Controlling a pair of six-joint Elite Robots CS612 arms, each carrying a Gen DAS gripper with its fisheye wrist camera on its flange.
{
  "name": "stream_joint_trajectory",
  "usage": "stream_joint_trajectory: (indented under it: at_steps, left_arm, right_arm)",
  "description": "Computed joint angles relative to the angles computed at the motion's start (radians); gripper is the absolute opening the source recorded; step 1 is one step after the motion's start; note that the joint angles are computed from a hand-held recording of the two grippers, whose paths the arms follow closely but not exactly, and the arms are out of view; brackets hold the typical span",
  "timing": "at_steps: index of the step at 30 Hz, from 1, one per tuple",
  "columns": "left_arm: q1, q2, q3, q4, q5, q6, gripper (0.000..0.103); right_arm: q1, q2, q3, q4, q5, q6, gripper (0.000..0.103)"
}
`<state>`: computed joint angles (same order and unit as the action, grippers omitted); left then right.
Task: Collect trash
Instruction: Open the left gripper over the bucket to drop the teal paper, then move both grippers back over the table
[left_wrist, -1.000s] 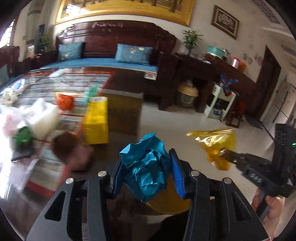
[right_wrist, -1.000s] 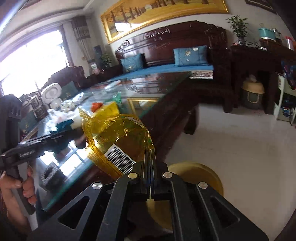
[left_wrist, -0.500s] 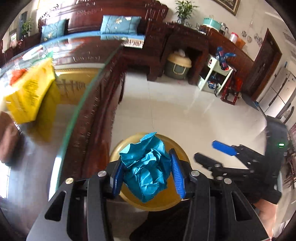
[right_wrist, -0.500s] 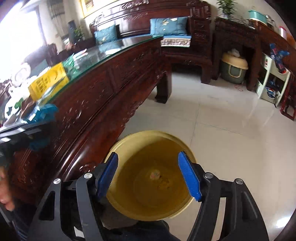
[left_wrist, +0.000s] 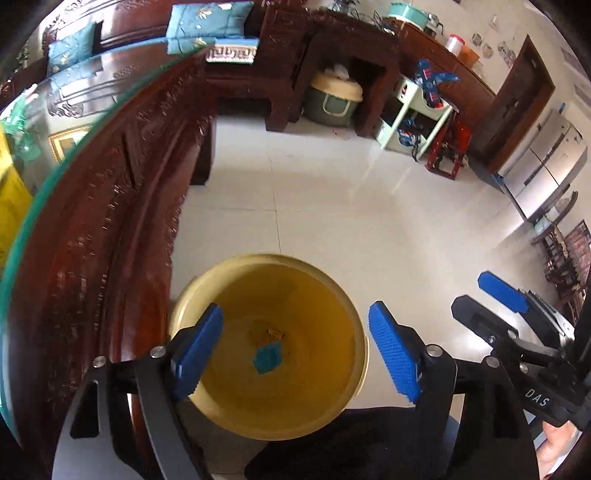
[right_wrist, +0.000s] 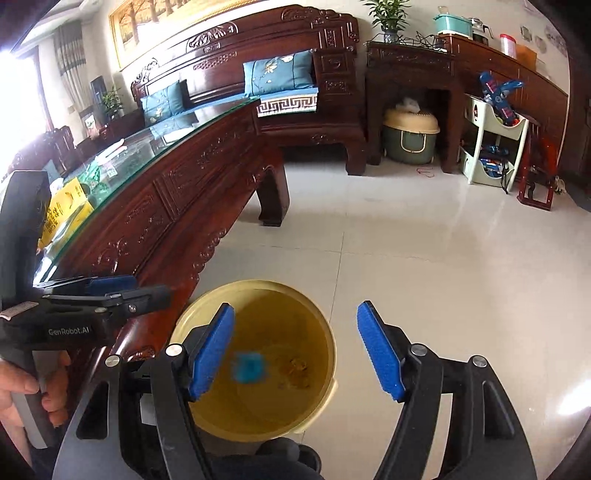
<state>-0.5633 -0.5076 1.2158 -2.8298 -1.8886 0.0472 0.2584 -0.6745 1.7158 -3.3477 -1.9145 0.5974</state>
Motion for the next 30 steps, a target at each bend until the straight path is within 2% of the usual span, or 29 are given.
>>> stream_joint_trajectory:
  at_steps: [2, 4, 9, 11, 15, 19, 20, 21, 23, 26, 30]
  left_arm:
    - [0.005, -0.021, 0.038, -0.074, 0.005, -0.021, 0.08]
    - [0.02, -0.045, 0.082, -0.158, -0.024, -0.04, 0.081]
    - [0.052, -0.132, 0.219, -0.356, -0.022, -0.056, 0.09]
    - [0.067, -0.169, 0.286, -0.456, 0.009, -0.051, 0.096]
    - [0.094, -0.233, 0.417, -0.621, 0.166, -0.059, 0.099]
    - [0.119, -0.274, 0.508, -0.679, 0.342, -0.082, 0.099]
    - [0.126, -0.279, 0.522, -0.686, 0.36, -0.091, 0.099]
    - [0.135, -0.286, 0.537, -0.687, 0.369, -0.099, 0.099]
    - [0.157, -0.296, 0.557, -0.667, 0.361, -0.11, 0.099]
    - [0.174, -0.3, 0.573, -0.635, 0.325, -0.123, 0.099]
    - [0.182, -0.285, 0.573, -0.635, 0.299, -0.101, 0.099]
  right_arm:
    - [0.006, 0.0, -0.001, -0.021, -0.002, -0.011, 0.067]
    - [0.012, 0.002, -0.005, -0.055, -0.002, -0.026, 0.067]
    - [0.04, 0.01, -0.037, -0.189, 0.038, -0.105, 0.067]
    - [0.055, 0.013, -0.055, -0.237, 0.053, -0.145, 0.067]
    - [0.09, 0.021, -0.099, -0.308, 0.099, -0.22, 0.067]
    - [0.126, 0.038, -0.161, -0.341, 0.166, -0.279, 0.074]
    - [0.137, 0.043, -0.178, -0.343, 0.174, -0.292, 0.077]
    - [0.146, 0.047, -0.193, -0.346, 0.171, -0.305, 0.088]
    - [0.17, 0.064, -0.224, -0.389, 0.151, -0.338, 0.095]
    - [0.198, 0.077, -0.256, -0.398, 0.138, -0.379, 0.095]
    - [0.21, 0.077, -0.265, -0.387, 0.152, -0.362, 0.095]
